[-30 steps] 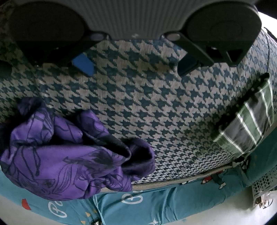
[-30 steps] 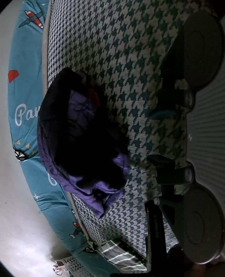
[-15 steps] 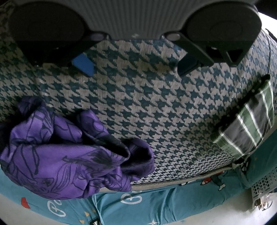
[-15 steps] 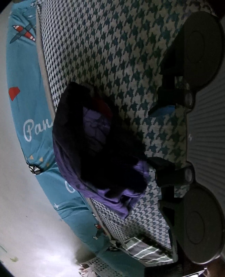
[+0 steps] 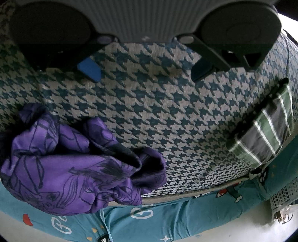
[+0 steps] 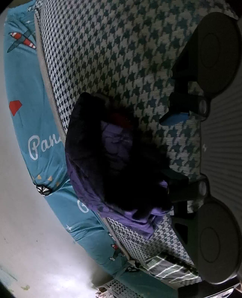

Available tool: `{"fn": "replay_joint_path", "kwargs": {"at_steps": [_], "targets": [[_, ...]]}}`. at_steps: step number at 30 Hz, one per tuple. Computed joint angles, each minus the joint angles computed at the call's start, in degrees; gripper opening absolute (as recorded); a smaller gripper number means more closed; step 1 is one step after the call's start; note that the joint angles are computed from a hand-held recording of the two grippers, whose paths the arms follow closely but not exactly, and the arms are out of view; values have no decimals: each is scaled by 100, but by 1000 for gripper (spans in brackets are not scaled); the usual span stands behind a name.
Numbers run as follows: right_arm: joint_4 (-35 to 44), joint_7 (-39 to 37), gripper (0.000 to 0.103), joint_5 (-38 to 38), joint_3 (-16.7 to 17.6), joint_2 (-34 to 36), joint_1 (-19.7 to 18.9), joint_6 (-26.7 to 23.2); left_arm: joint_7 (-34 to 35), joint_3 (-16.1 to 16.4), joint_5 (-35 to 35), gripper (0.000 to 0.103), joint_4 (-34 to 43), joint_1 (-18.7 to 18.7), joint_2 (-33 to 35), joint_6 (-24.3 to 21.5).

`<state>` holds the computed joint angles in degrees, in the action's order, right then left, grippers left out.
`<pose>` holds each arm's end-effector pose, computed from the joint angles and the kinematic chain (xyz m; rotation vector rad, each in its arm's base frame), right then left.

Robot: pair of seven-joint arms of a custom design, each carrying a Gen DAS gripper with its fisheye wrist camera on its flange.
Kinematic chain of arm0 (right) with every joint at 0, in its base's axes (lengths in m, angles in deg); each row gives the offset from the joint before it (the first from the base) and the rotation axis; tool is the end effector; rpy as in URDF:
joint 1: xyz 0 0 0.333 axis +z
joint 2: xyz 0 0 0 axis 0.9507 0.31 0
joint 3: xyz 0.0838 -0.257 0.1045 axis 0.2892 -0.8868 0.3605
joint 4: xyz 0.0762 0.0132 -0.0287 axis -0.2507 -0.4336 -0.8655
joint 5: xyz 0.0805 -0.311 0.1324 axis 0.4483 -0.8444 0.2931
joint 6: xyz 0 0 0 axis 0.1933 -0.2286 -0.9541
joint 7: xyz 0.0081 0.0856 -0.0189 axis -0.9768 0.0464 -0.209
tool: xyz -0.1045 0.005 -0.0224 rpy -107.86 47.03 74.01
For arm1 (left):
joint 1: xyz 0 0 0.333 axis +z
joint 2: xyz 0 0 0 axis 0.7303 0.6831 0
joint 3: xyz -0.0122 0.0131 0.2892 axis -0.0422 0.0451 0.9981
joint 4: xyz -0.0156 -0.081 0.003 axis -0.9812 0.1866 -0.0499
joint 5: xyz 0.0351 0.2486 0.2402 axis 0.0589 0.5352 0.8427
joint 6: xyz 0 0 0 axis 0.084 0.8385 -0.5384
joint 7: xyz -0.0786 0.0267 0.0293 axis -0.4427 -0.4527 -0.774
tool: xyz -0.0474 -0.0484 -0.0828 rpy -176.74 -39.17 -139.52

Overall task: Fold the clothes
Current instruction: 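Roll the right tool and press it onto the purple garment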

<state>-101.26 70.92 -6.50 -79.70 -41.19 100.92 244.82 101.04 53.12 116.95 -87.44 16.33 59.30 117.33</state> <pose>0.6025 0.1645 0.3483 -1.3548 1.8985 -0.4521 0.6484 -0.3898 0.3187 -1.6920 1.9485 -0.5348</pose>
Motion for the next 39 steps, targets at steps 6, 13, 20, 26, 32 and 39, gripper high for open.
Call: {"fn": "replay_joint_path", "kwargs": {"at_steps": [6,13,20,26,32,39], "targets": [[355,-227,59,-172,175,64,-405,-55,-19,2,2,103,-73,13,-29,68],[887,-491,60,-114,1021,189,-1502,-369,-7,-9,-24,103,17,7,8,-17],[1388,-1280,65,557,3151,566,-3315,-298,54,-31,-130,103,310,-2,155,-182],[1855,-1823,67,891,3926,965,-3802,-291,133,-64,-265,103,516,13,267,-255],[2340,-2099,67,1197,3986,1263,-3711,-630,200,-48,-307,103,624,-14,319,-294],[2855,-1864,68,1424,3087,1490,-2881,-711,280,-50,-336,103,612,-23,315,-245]]}}
